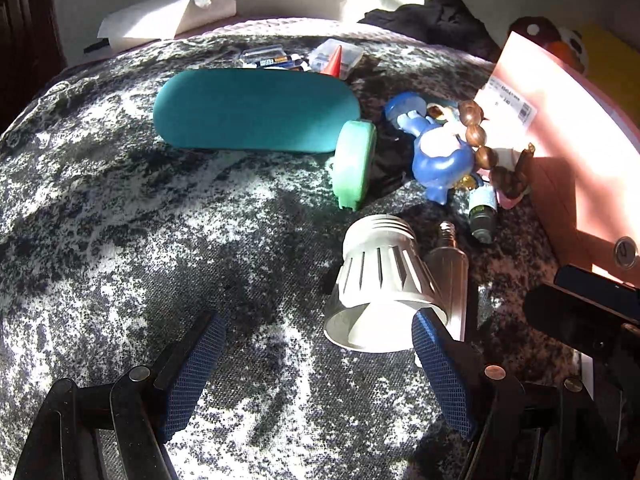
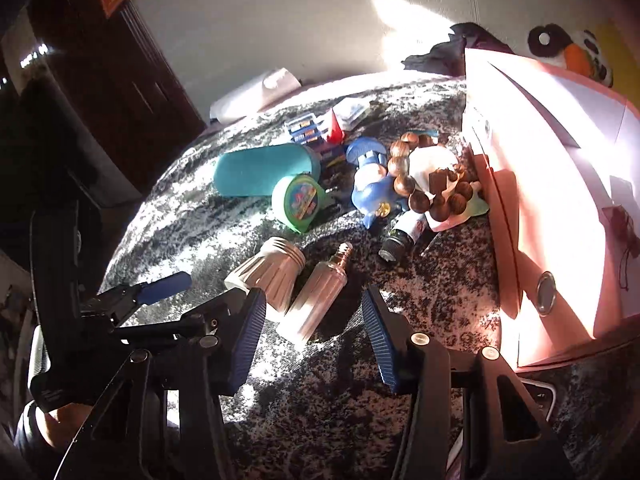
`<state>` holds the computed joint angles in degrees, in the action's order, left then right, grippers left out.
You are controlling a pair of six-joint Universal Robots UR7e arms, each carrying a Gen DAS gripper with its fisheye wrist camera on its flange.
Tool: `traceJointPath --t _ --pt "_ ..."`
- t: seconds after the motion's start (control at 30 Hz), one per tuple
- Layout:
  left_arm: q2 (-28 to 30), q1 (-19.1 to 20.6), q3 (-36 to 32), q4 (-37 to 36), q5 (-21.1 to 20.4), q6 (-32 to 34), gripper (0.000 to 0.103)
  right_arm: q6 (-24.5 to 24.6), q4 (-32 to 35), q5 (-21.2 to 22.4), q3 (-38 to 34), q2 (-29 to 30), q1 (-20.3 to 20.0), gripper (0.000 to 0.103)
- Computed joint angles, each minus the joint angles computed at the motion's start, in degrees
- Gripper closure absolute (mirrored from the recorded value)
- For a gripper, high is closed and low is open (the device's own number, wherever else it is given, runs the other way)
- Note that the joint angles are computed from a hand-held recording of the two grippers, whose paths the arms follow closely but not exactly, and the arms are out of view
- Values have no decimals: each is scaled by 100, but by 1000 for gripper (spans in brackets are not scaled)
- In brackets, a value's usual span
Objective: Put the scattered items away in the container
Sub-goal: 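Grasp the white lamp shade with left tool while right tool grasps the white LED bulb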
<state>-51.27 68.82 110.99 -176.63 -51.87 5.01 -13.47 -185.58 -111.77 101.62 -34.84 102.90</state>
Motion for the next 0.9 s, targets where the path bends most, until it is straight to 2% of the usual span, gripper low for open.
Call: traceJointPath --t 0.13,0.23,0.47,0.57,0.63,0.77,0.83,0.87,0.9 --pt "122 39 -102 -86 90 146 22 349 276 -168 -354 309 -112 50" --pt "214 112 -246 132 195 86 22 512 474 -119 -527 413 -166 50" --pt "536 154 -516 6 453 496 23 605 788 -177 -937 680 -170 50" --pt "585 149 -536 -135 541 630 44 641 879 -172 -1055 753 -188 50" --pt "599 128 -532 -187 633 716 77 722 983 -117 -1127 790 -228 50" --pt "555 98 -491 -312 691 716 88 722 1030 -122 -1216 887 -259 52" --pt "531 98 -476 -370 693 722 92 585 972 -227 -1252 943 -212 58" --pt "519 98 -466 -385 694 729 93 537 974 -218 -1267 961 -202 65" --pt "501 99 -452 -368 686 722 93 523 981 -183 -1272 968 -202 67"
